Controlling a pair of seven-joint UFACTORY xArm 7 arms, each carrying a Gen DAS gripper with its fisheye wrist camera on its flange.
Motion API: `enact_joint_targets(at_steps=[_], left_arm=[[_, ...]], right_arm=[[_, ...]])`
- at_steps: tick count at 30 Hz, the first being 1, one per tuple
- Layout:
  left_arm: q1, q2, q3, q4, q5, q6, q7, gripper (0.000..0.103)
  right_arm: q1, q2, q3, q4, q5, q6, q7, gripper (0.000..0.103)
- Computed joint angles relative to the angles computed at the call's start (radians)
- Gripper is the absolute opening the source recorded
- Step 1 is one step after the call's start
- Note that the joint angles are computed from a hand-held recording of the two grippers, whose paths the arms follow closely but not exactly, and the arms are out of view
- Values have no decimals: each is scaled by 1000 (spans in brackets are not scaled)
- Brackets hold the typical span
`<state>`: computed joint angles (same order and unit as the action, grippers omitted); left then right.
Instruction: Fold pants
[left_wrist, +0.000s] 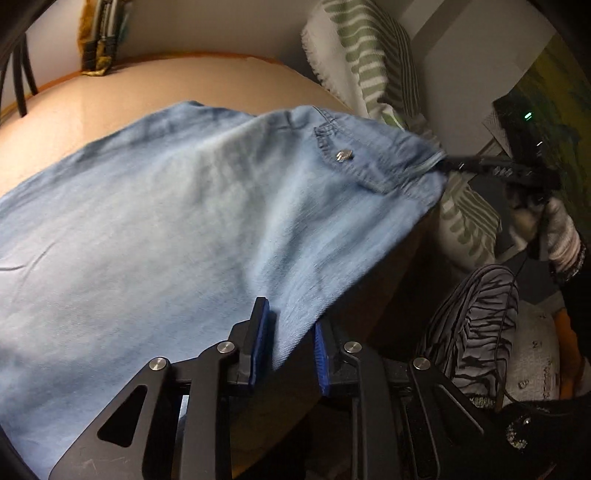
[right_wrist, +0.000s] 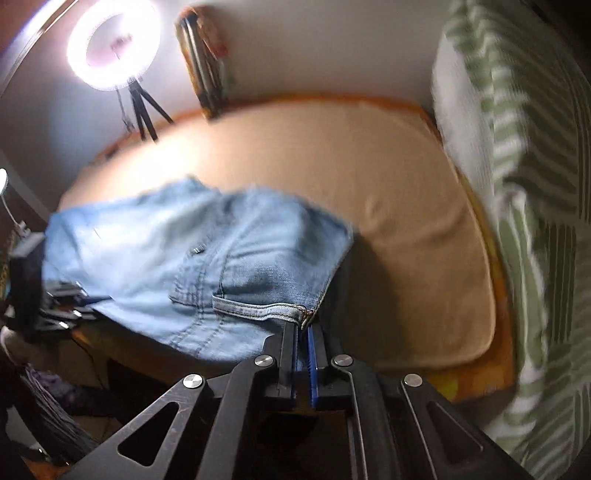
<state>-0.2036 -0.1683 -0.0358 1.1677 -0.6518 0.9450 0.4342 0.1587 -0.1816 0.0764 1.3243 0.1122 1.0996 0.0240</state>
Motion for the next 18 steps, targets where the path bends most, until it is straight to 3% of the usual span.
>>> enact_joint_targets(at_steps=[3, 6, 8, 10, 12, 18], left_arm=[[1, 9, 4, 14, -15, 20, -5, 19], [7, 4, 15, 20, -50, 52, 12, 19], [7, -15, 15, 11, -60, 64, 30, 19], [2, -33, 15, 0, -73, 71, 53, 20], [-2, -41, 15, -2, -82, 66, 56, 20], [-1, -23, 8, 15, -51, -25, 0, 20]], right_arm=[[-1, 4, 0, -73, -15, -24, -13, 2], [1, 37, -17, -75, 44, 20, -85, 7], [-6, 26, -24, -81, 65, -15, -106, 16], [-15, 24, -36, -73, 105, -55, -114, 33], [-23, 52, -46, -36, 156, -80, -122, 38], [-7, 188, -1, 126, 102, -97, -123, 36]])
